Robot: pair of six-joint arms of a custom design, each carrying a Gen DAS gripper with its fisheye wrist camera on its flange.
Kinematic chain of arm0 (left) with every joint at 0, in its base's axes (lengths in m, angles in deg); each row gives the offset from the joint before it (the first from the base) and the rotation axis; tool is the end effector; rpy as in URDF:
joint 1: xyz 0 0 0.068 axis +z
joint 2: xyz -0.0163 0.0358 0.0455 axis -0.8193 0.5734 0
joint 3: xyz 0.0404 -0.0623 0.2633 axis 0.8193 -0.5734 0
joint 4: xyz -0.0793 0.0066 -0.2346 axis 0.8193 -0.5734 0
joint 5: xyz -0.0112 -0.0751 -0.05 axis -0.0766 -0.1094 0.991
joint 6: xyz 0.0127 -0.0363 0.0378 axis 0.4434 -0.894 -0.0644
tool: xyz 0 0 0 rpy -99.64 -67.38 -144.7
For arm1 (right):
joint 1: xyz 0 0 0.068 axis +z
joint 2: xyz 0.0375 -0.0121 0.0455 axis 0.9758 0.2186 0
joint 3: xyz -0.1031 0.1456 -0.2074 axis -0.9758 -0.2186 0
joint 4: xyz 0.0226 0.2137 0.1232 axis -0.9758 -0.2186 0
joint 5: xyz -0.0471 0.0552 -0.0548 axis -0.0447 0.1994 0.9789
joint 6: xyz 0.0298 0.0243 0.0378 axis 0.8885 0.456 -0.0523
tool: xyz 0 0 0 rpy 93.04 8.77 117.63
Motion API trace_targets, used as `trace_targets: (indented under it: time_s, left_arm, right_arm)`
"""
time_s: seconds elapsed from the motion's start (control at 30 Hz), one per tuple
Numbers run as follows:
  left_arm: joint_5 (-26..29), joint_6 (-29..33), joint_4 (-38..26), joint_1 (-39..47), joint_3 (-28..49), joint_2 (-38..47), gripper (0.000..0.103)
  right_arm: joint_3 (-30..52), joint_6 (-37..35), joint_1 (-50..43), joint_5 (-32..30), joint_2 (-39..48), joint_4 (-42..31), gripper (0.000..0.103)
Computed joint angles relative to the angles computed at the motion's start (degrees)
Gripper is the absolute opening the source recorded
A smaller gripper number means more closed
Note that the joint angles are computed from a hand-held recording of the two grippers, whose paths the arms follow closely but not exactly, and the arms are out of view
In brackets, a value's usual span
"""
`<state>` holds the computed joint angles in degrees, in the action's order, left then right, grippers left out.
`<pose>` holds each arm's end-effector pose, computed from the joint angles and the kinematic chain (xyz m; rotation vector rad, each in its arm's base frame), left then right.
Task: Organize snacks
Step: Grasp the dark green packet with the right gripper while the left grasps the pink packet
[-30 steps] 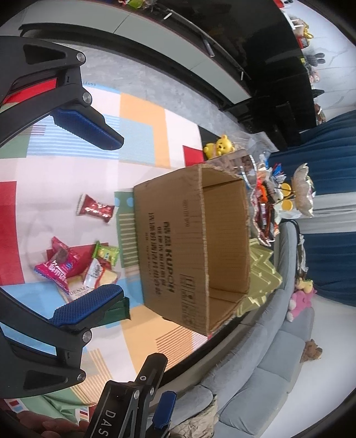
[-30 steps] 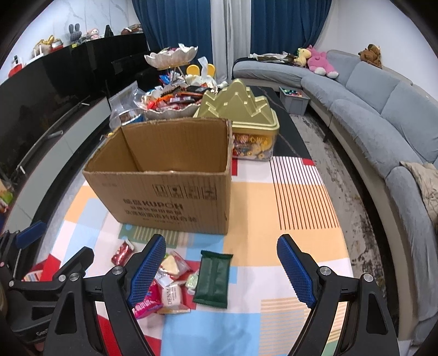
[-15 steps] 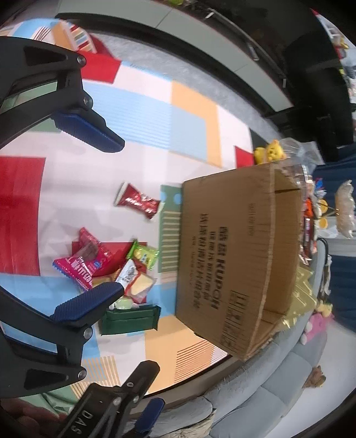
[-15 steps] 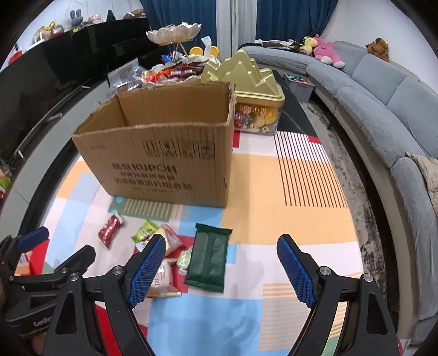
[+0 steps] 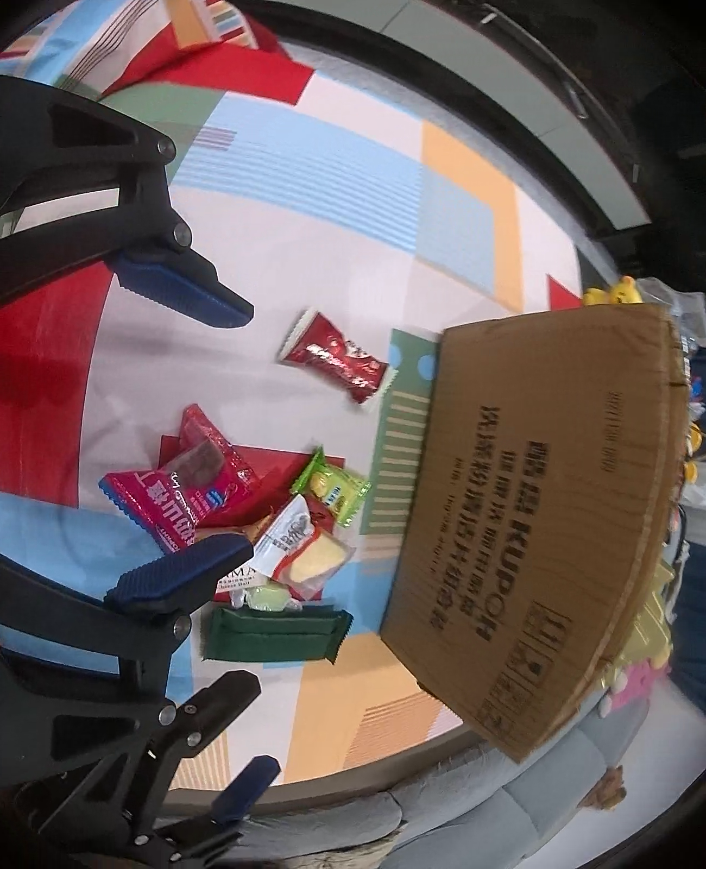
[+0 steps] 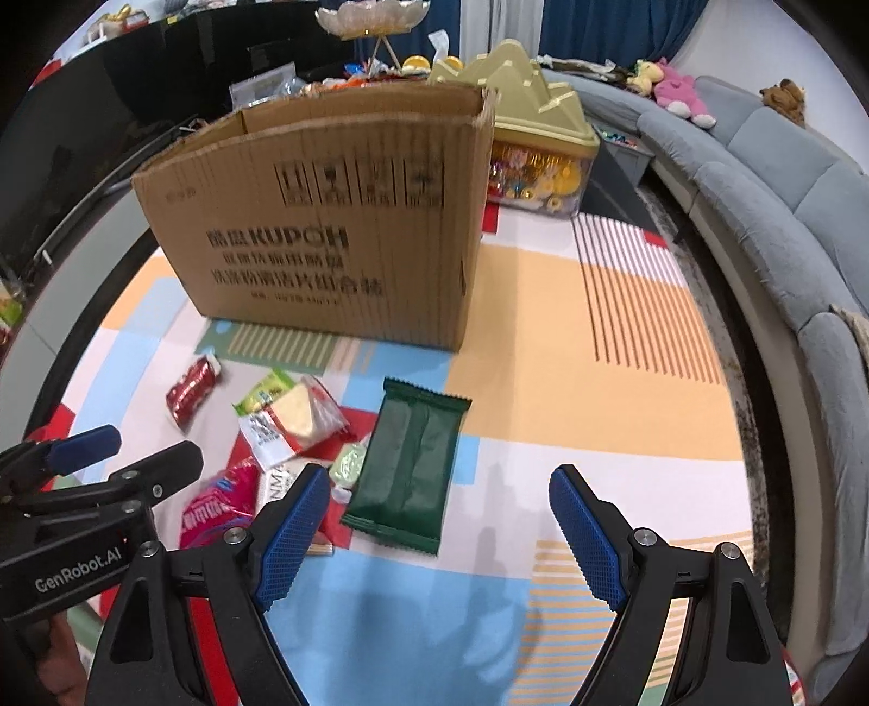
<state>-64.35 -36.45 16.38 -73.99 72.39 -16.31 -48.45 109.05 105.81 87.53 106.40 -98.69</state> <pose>0.1853 -0.0617 0.2119 -0.0603 2.7465 -0.1163 0.1405 0.0675 0.2092 -0.0827 2.6057 0.0217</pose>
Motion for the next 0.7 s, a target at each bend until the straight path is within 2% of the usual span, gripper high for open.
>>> trace_targets:
  time_s: [0.17,0.37,0.7]
  left_arm:
    - [1.1,-1.8,1.3,0.2,-0.6,2.9,0.071]
    - [3.8,-2.5,3.5,1.0,-2.2,4.9,0.071]
    - [5.0,-4.1,6.0,0.1,-3.7,7.2,0.071]
  right_arm:
    - [-1.8,-1.8,-2.3,-2.8,3.6,3.6,0.084]
    - [-3.2,-4.2,-5.0,-5.5,7.7,6.8,0.084]
    - [-3.3,-5.2,-7.4,-7.1,10.8,10.4,0.081]
